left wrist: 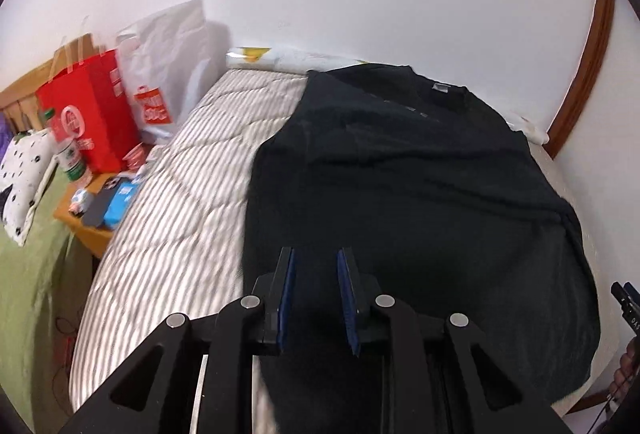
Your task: Fold small clothes
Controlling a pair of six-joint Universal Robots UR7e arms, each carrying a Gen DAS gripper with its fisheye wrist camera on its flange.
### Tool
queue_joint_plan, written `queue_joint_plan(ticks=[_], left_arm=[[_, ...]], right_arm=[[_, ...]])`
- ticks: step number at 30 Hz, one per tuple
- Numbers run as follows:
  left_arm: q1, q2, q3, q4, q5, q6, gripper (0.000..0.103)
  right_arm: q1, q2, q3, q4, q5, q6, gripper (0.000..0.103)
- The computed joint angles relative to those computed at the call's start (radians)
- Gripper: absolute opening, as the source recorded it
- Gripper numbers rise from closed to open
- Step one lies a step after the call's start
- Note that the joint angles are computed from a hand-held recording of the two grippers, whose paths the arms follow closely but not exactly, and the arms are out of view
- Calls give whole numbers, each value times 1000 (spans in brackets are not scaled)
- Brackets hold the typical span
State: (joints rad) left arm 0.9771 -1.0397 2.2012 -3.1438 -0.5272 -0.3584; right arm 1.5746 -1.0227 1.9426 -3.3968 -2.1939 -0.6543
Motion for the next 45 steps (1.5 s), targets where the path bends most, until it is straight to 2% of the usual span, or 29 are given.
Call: queue_joint_plan(ticks=[1,3,5,9,11,19,26,29,31,33,36,37,39,41,45], left_arm=[[-3,-16,30,1,2,-28,28],[-4,-43,89,-20,-10,-71,46],[-4,-57,134,-43,-15,-95,55],[-7,-74,200,-74,-36,-119,55],[3,-77,219,-102,-86,-102,55],[37,-9,180,-141,-160,-47,55],[55,46,120,-155,-142,1,55],[53,64,99,-143,-114,10,49],[47,78,90,-134,-88,11,45],[41,84,90,-136,-81,13,36],[37,86,95,-139,-81,9,25],[37,84,96,-136,-83,5,22],[37,79,100,-135,-89,-8,14],[35,71,108,-135,-92,-20,11],[12,44,150,-175,-91,-31,8]], right_arm=[[-5,-16,26,-4,9,0,73],[-17,-51,71,6,31,7,73],[-30,-79,112,21,52,18,73],[-41,-88,161,-3,45,7,73],[-51,-96,181,-9,48,8,73],[-86,-101,199,27,79,59,73],[-95,-52,151,64,92,81,73],[-100,-32,125,93,104,92,71],[-96,-12,114,69,103,75,69],[-95,-3,105,69,110,69,67],[-93,1,100,74,124,59,57],[-93,0,101,76,130,56,51],[-94,-2,105,73,146,44,37],[-95,-5,109,66,150,35,16],[-110,-39,128,65,190,74,10]])
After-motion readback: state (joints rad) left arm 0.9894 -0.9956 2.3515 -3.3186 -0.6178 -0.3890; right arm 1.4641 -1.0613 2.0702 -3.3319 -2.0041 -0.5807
